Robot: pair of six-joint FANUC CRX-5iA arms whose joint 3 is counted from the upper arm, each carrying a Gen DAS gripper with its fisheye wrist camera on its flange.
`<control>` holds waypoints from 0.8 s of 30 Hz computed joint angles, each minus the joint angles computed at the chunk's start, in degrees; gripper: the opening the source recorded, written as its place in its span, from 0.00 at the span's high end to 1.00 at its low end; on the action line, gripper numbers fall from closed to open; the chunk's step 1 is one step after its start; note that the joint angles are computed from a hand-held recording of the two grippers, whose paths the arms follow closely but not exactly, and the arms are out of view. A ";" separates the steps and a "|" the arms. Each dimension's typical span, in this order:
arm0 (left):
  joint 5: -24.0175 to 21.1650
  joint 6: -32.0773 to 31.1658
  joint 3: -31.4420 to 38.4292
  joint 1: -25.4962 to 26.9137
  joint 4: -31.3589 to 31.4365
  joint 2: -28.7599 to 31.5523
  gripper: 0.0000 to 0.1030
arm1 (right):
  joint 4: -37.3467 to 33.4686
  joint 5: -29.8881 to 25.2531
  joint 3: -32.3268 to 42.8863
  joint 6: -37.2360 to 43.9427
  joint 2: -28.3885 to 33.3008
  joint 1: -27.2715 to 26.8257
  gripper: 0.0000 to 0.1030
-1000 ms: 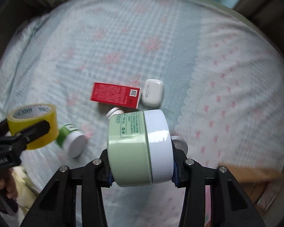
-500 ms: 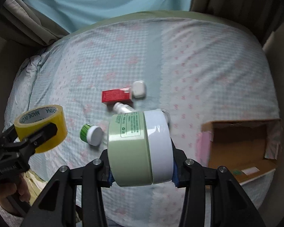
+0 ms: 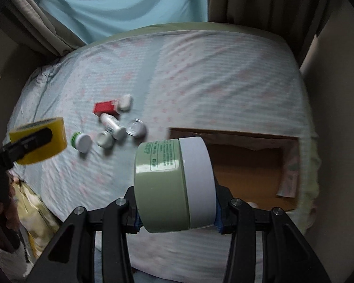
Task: Organize rigid objects
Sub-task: 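Carry tape and pale green jar into the cardboard box and release both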
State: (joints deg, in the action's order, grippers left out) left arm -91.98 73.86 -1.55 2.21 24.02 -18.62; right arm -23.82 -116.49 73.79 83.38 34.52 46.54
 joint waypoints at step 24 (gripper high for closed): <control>6.58 18.65 3.17 -36.08 -11.03 22.32 0.05 | 9.23 14.71 -31.17 17.97 -1.83 -5.59 0.60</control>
State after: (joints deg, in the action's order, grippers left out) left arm -85.40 92.51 1.61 -33.87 12.99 3.70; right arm -14.58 -101.79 42.62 101.35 32.69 40.95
